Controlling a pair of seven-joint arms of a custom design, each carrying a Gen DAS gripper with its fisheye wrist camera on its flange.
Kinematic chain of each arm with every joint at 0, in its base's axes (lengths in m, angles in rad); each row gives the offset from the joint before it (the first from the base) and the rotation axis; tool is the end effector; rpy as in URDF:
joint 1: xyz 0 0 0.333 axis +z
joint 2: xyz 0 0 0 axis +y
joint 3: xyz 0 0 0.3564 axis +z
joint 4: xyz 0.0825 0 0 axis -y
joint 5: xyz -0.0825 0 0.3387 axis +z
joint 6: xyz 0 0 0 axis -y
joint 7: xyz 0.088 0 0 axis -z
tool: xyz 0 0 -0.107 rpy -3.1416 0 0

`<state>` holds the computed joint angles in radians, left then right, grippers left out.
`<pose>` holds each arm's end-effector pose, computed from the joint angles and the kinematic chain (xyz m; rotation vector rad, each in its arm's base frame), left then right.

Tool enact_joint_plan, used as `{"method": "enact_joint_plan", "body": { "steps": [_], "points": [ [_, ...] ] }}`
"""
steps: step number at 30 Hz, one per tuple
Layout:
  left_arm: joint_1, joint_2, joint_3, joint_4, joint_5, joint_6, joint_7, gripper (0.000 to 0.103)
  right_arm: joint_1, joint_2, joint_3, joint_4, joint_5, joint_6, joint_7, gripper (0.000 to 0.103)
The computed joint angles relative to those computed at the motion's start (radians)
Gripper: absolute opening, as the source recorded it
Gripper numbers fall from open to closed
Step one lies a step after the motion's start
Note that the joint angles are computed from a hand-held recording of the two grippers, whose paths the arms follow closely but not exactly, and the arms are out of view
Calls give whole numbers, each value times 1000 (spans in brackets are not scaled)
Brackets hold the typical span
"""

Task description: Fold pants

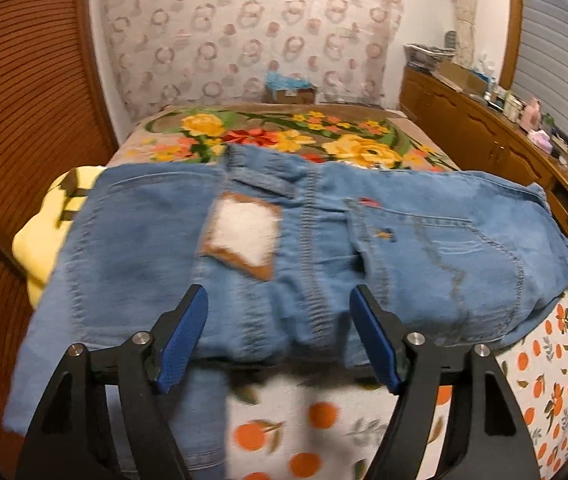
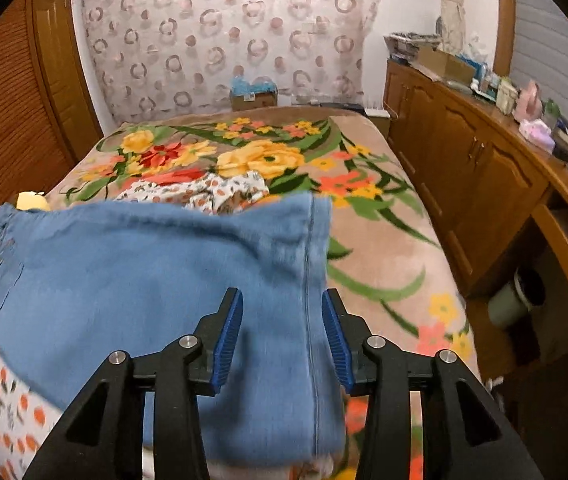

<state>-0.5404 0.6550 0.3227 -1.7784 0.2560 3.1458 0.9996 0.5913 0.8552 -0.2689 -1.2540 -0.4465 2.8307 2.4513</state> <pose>0.6648 -0.2192 0.3495 -1.7532 1.8279 -0.7495 0.7101 0.3466 0.3840 -1.7072 1.7278 -0.7285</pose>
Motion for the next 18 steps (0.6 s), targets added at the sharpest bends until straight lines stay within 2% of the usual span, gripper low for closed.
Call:
{"method": "enact_joint_plan", "body": {
  "steps": [4, 7, 11, 18],
  "points": [
    [-29, 4, 60, -14, -3, -15, -34, 70, 55, -98, -56, -180, -47, 40, 72, 47],
    [-22, 10, 61, -11, 2, -20, -49, 68, 62, -132, -61, -235, -65, 54, 110, 51],
    [-29, 18, 68, -8, 19, -18, -65, 64, 64, -162, -40, -257, -75, 31, 135, 53],
    [-48, 18, 85, -15, 37, -17, -87, 59, -7, -175, 65, -236, -11, 1, 108, 53]
  ]
}}
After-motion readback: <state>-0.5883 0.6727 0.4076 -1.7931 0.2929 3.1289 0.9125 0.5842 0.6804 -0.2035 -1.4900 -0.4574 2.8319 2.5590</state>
